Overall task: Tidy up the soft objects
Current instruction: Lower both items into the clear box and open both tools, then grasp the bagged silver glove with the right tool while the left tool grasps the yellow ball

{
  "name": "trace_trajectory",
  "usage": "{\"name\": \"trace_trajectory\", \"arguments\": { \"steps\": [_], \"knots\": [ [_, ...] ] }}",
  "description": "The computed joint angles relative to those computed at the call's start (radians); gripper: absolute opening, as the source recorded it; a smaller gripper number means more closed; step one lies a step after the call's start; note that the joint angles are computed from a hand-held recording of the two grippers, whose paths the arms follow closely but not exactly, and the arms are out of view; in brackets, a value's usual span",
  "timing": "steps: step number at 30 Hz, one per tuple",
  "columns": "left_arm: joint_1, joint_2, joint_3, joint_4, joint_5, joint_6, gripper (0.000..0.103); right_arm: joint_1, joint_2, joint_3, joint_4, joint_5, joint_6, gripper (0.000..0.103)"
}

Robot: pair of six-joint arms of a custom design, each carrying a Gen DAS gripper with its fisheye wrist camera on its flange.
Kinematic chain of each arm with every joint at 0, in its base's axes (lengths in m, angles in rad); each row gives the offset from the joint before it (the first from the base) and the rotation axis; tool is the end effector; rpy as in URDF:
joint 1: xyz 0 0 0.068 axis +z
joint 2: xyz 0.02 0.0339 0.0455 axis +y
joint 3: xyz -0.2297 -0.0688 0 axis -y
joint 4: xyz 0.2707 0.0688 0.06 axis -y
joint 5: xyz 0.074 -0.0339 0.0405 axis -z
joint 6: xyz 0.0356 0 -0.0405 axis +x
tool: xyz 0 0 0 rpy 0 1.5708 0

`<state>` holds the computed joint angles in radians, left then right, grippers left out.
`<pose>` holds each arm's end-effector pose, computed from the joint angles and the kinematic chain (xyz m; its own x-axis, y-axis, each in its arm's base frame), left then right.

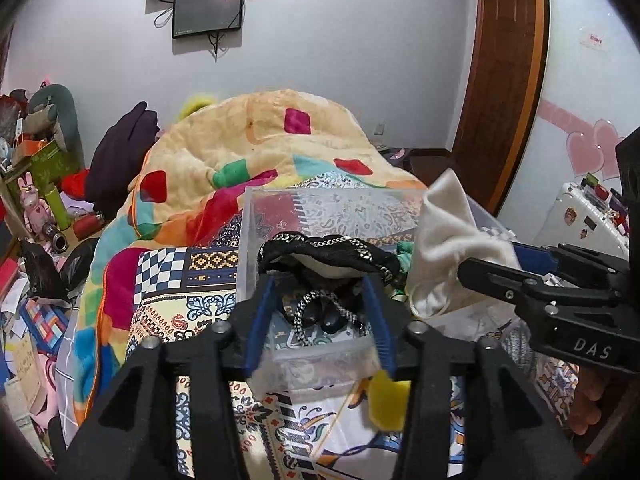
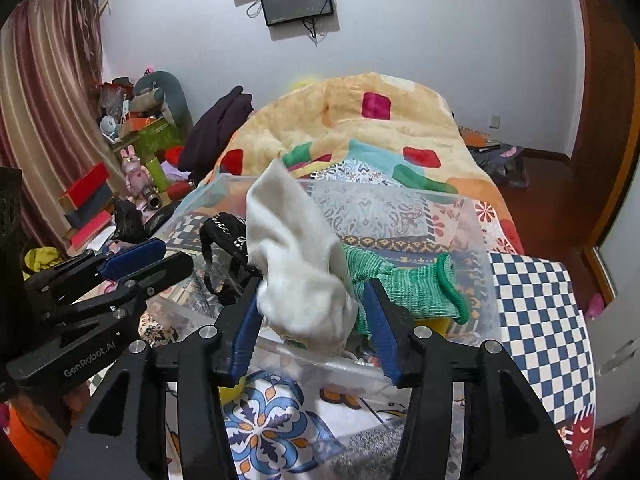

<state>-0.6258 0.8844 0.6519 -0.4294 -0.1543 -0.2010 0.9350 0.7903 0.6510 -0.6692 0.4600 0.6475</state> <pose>0.1959 -0.1348 0.2201 -0.5841 0.1787 -0.7918 0.3714 0.9262 -0.0649 0.1362 0.1579 0.2220 -0.6676 0.0056 -0.7445 -0.1708 0.9722 0.1605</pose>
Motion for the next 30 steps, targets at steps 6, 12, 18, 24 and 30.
{"name": "trace_trajectory", "arguments": {
  "steps": [6, 12, 18, 24, 30],
  "knots": [
    [-0.059, -0.124, -0.015, -0.037, -0.054, -0.015, 0.065, 0.069, -0.092, 0.010, -0.079, 0.096, 0.019, 0.064],
    [-0.117, -0.224, -0.013, -0.088, -0.083, -0.037, 0.076, 0.182, -0.172, 0.034, -0.168, 0.257, 0.058, 0.074],
    [-0.190, -0.291, -0.040, -0.147, -0.129, -0.054, 0.084, 0.254, -0.231, 0.018, -0.248, 0.346, 0.115, 0.084],
    [-0.227, -0.255, -0.082, -0.163, -0.125, -0.076, 0.085, 0.271, -0.230, -0.030, -0.328, 0.337, 0.190, 0.084],
    [-0.221, -0.122, -0.092, -0.117, -0.068, -0.116, 0.084, 0.223, -0.286, -0.133, -0.338, 0.204, 0.246, 0.084]
  ]
}}
